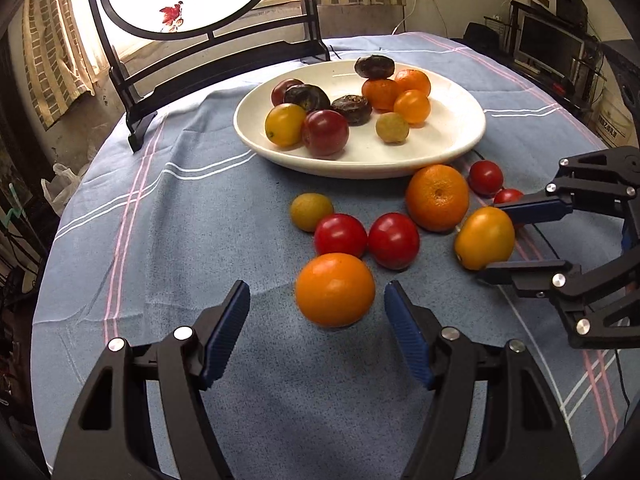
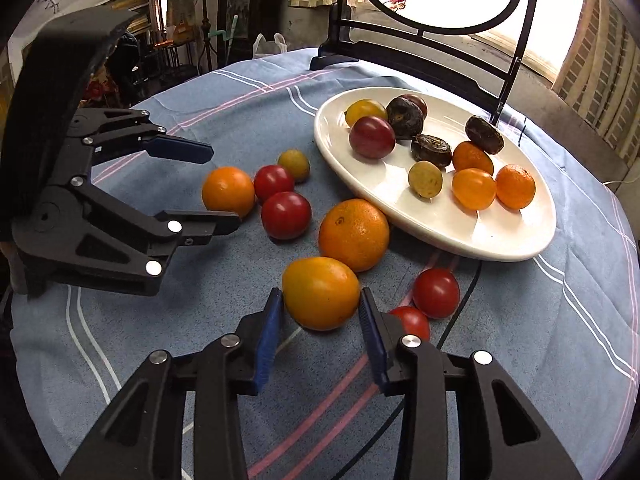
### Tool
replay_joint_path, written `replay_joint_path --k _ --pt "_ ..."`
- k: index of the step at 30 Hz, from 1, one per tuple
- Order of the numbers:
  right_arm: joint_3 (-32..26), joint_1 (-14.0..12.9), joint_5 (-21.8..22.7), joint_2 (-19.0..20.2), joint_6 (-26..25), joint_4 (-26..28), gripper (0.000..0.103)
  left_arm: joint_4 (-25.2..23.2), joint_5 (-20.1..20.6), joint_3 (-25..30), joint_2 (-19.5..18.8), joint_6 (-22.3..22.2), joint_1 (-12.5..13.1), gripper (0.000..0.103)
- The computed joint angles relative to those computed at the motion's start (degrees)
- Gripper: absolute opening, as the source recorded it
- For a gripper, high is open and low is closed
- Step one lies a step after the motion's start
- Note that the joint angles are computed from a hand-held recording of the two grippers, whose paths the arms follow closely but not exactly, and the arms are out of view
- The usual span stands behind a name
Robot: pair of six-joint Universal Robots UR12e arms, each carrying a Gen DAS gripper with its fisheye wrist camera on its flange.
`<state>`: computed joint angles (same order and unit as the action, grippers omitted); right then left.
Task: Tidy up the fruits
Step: 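Grasp an orange with the left tool while the right tool grasps a yellow-orange tomato, then lower the orange and tomato onto the white plate and open both tools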
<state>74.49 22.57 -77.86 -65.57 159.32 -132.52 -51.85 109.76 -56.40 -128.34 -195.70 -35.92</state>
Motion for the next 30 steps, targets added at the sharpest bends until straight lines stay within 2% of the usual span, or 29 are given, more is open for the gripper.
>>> replay_joint_path --k 1,2,7,12,20,24,30 --pt "0.17 -0.24 0.57 -0.19 0.37 -0.06 0.039 -0.31 -0.67 0.15 -0.06 0.01 0.08 0.049" --pt "0.52 -0.5 1.15 -0.5 0.91 -0.27 0.039 -0.62 -2.38 0.19 -0.02 -0.05 0.31 0.04" --pt "1.95 -1.63 2.99 -1.79 2.4 -2.11 0.039 -0.22 -1.71 0.05 0.31 0.35 -0.15 0.04" --pt "2.82 -2.52 4.05 -2.9 3.67 -5.6 0.039 1.55 2.93 2.49 -0.4 1.95 -1.3 0.04" --pt "2.37 -4.03 5.82 -3.68 7.39 -12.93 0.039 1.01 10.11 12.82 -5.11 1.47 -2.17 0.04" --pt "1.19 -4.58 5.97 -3.14 9.44 -15.32 0.039 -0.39 11.23 18.19 -7.74 0.86 -2.02 0.04" --pt "-1.18 -4.9 5.96 -1.74 10.42 -15.47 0.039 -3.3 11.28 24.17 -10.97 0.33 -1.75 0.04"
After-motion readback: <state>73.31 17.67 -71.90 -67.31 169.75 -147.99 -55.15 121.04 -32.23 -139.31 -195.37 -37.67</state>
